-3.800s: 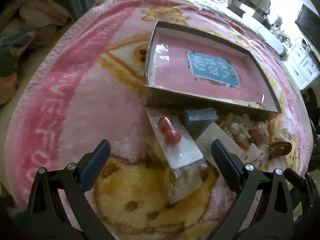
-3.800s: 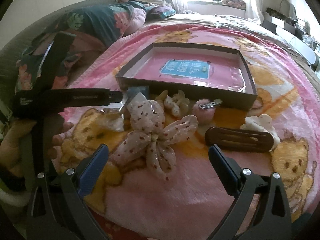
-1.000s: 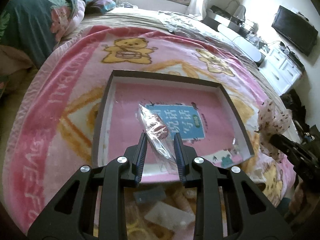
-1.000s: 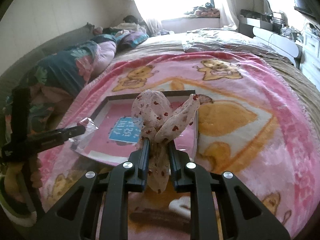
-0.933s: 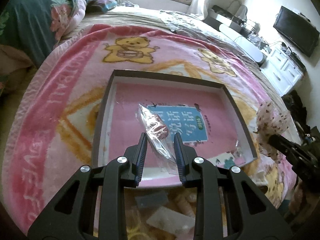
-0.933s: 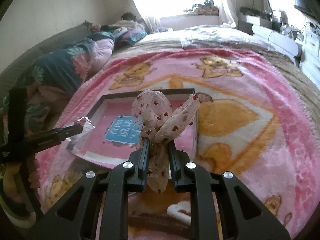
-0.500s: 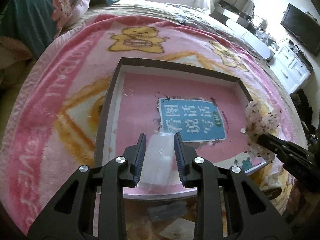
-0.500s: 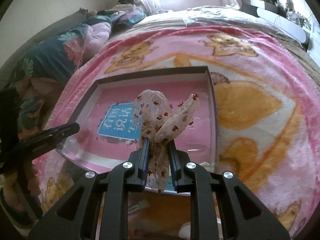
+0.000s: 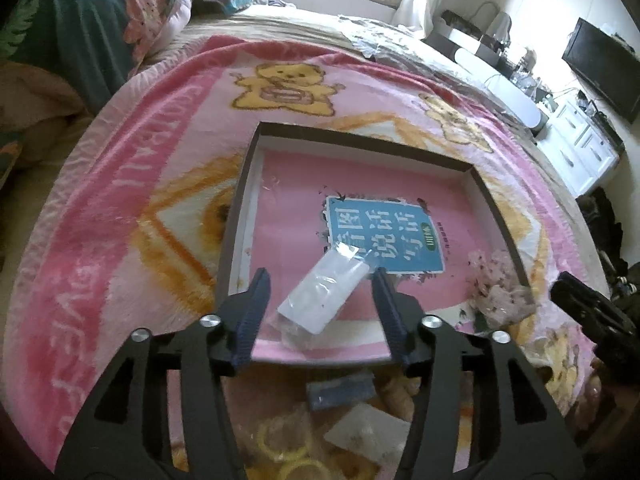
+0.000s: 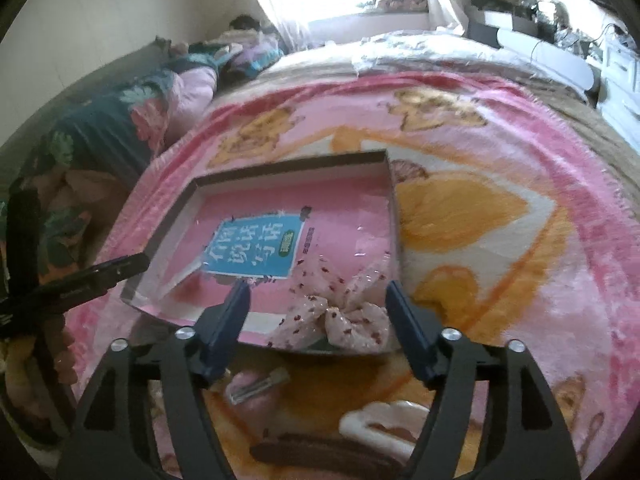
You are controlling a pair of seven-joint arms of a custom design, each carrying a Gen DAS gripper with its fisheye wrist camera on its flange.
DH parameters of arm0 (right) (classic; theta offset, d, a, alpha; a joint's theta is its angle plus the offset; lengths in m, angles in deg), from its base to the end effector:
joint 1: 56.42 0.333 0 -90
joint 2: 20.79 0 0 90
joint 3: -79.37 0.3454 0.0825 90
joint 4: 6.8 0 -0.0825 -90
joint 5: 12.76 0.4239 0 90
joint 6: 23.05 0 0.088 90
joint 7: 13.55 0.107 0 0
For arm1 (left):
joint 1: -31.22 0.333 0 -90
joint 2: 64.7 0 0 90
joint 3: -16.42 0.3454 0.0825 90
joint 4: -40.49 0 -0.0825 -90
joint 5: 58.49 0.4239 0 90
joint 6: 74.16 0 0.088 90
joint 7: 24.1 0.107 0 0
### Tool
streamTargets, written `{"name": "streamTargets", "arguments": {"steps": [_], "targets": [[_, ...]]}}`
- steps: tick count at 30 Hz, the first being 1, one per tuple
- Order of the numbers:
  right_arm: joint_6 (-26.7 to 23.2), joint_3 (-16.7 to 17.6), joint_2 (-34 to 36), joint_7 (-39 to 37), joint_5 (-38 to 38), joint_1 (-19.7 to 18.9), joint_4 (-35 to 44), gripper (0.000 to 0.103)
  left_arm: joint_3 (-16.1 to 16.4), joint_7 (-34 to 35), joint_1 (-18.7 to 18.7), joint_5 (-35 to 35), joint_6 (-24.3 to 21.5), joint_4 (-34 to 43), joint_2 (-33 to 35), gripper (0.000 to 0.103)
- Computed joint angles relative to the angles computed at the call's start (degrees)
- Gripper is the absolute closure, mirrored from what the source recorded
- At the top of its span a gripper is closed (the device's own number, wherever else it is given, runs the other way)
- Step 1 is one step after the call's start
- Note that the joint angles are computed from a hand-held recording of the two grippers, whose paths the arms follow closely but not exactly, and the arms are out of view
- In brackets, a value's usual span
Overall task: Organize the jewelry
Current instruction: 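Open both tools to release the bag and bow in the box, then withdraw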
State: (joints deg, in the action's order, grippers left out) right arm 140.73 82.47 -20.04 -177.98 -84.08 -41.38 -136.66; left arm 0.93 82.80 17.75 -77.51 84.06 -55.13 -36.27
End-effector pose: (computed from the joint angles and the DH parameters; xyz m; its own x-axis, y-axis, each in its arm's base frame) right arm 0.5261 0.2268 0.3945 -0.2887 -0.9260 -0.2434 -0.6315 0.3752 -0.6785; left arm 0.6907 -0.3298 0.3969 -0.4961 -0.8368 0.2317 -0.7602 0.2897 -0.5815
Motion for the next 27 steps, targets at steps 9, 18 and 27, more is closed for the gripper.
{"name": "streamTargets", "arguments": {"steps": [9,18,27], "targets": [[-2.77,3.06,-10.82,9.11,-7.34,-1.63,-6.34,0.013,-2.79,4.32,2.99,-6.39,4.31,-8.31,-8.32,0.016],[-5.66,7.03,-17.69,7.54,-5.87,-1.98,-9.70,0.013,-4.66,13.83,4.56,-17.95,6.82,-15.08,-16.25,0.009],[-7.01,9.71,-21.03,5.91,-3.18,-1.45,-11.85,0.013,-2.58,20.29,2.36,-25.13,6.77,-19.69,-21.14,0.009]]}}
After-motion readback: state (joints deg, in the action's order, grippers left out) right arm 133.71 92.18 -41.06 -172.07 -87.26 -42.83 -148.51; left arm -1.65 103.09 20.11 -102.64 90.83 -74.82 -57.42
